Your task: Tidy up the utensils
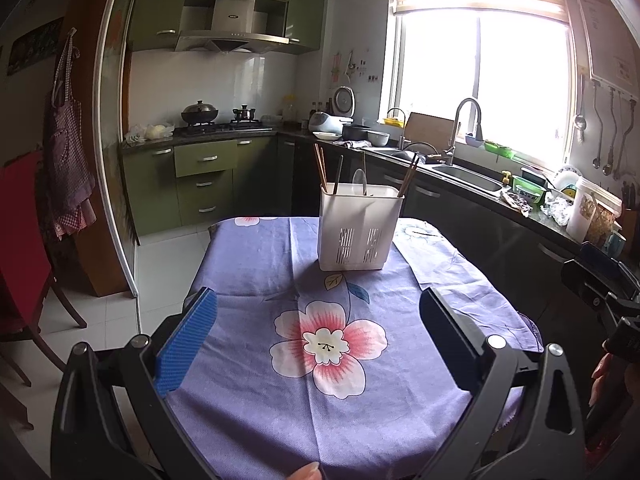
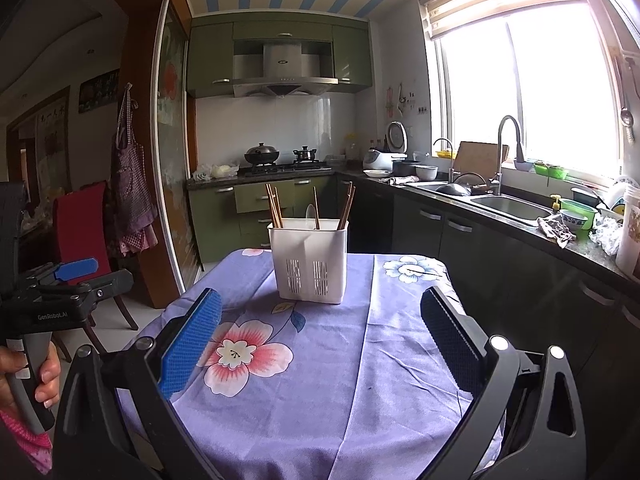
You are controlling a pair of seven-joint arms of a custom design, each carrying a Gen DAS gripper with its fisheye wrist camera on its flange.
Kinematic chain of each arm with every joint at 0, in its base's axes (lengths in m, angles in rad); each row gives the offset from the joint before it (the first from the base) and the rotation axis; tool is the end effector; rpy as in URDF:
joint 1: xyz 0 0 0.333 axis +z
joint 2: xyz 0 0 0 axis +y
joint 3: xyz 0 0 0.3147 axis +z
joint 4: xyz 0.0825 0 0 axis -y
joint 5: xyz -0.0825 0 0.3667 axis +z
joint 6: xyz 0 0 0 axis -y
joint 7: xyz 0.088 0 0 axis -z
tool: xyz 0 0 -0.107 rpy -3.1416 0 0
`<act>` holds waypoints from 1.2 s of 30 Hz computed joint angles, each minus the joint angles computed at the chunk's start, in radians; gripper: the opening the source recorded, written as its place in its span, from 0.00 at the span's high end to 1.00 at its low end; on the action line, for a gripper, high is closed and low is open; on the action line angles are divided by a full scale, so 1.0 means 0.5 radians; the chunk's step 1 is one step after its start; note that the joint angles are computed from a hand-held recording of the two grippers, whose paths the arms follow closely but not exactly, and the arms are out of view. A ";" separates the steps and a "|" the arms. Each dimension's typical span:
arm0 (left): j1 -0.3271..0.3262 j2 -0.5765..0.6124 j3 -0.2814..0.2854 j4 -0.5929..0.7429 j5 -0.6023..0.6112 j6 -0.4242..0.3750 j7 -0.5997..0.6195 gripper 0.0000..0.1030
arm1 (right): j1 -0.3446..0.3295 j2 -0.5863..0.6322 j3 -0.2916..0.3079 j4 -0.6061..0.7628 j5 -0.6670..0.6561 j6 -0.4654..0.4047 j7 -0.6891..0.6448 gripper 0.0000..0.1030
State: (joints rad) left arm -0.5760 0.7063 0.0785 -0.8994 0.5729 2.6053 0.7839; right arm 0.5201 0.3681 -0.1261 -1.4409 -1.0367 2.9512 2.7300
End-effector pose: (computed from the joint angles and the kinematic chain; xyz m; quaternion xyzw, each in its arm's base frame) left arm 0.6603 -0.4036 0.6016 -0.5707 0.6292 -0.4172 0.3231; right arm 0.6094 0.3341 0.5936 -0.6245 0.5173 -0.3609 0.4606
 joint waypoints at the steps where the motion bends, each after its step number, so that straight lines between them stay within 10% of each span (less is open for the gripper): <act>1: -0.002 0.002 0.003 0.003 0.003 -0.003 0.001 0.07 | -0.002 0.002 0.000 0.000 0.003 0.000 -0.001 0.05; 36: -0.006 -0.002 -0.027 -0.008 -0.064 -0.016 0.124 0.07 | 0.002 0.010 0.007 0.007 0.068 -0.026 -0.060 0.05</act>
